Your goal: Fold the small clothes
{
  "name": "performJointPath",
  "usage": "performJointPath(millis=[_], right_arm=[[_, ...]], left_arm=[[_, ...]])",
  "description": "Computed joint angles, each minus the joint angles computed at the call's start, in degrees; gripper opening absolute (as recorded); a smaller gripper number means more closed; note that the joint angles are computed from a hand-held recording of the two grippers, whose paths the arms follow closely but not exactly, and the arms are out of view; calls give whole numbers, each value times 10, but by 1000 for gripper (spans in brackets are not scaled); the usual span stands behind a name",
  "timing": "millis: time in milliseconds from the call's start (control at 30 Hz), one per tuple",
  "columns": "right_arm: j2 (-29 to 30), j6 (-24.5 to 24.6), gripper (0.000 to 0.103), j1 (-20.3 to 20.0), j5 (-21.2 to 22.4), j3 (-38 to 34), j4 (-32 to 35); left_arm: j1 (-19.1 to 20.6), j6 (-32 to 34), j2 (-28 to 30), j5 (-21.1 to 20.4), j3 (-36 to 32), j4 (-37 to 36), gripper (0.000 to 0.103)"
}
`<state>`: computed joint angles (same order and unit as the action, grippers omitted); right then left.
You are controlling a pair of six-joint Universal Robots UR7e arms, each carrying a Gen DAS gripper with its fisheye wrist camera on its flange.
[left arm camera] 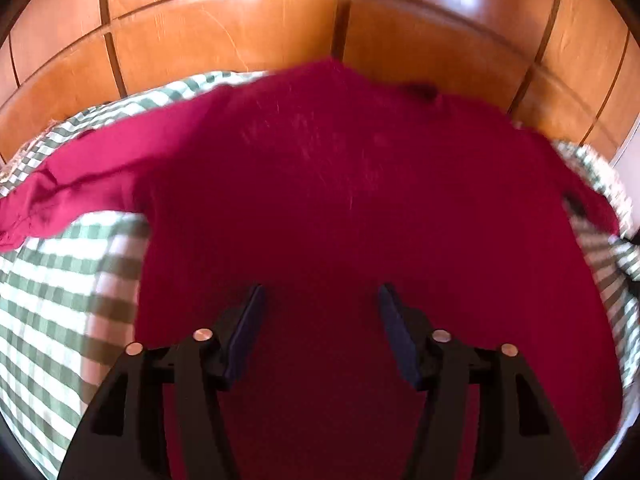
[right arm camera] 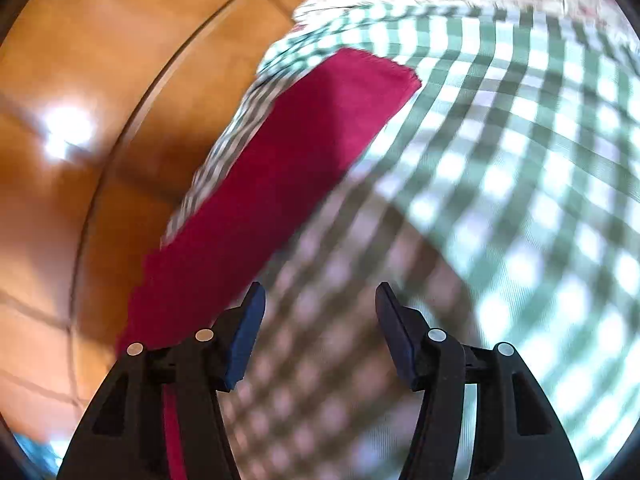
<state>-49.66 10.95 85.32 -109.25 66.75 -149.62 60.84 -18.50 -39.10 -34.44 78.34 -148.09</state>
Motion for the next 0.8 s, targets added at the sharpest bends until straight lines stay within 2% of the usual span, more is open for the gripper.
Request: performJointPath(millis=[67,167,200,233,267,300,333,400,433,467,500,600,667,800], right_arm=[[30,14,57,-7,2,-50,2],[67,20,57,-8,3,-116,21],[78,16,47,-7,-1,-137,28],[95,9,30,-6,-5,-172,50],[106,0,22,-7,-12,-202,79],[116,-13,8,-3,-31,-221,95],[123,-34,3,-1,-50,-235,101],[121,-95,3,8,-111,-234,71],[121,-104,3,7,-143,-235,59],[126,-92,3,3,-151,-250,70],[125,-80,3,-1,-144,-255,82],[132,-117,3,10,-160,-264,82],[130,-120,3,17,-144,-263,78],[122,-160,3,47,-84,-251,64]], left_arm=[[0,9,3,8,3,-10,67],[6,-8,2,-2,1,-9,73],[7,-7,5,-1,-6,-6,74],[7,-6,8,4,-9,-4,75],[7,-3,11,7,-10,-5,76],[7,-2,12,8,-11,-7,76],[8,0,14,7,-14,-8,76],[8,1,14,4,-12,-13,77],[9,4,14,3,-11,-17,78],[10,7,15,3,-13,-18,78],[10,8,16,4,-13,-18,79],[12,10,18,0,-17,-21,79],[13,13,18,-4,-17,-24,80],[13,14,14,-10,-11,-31,81]])
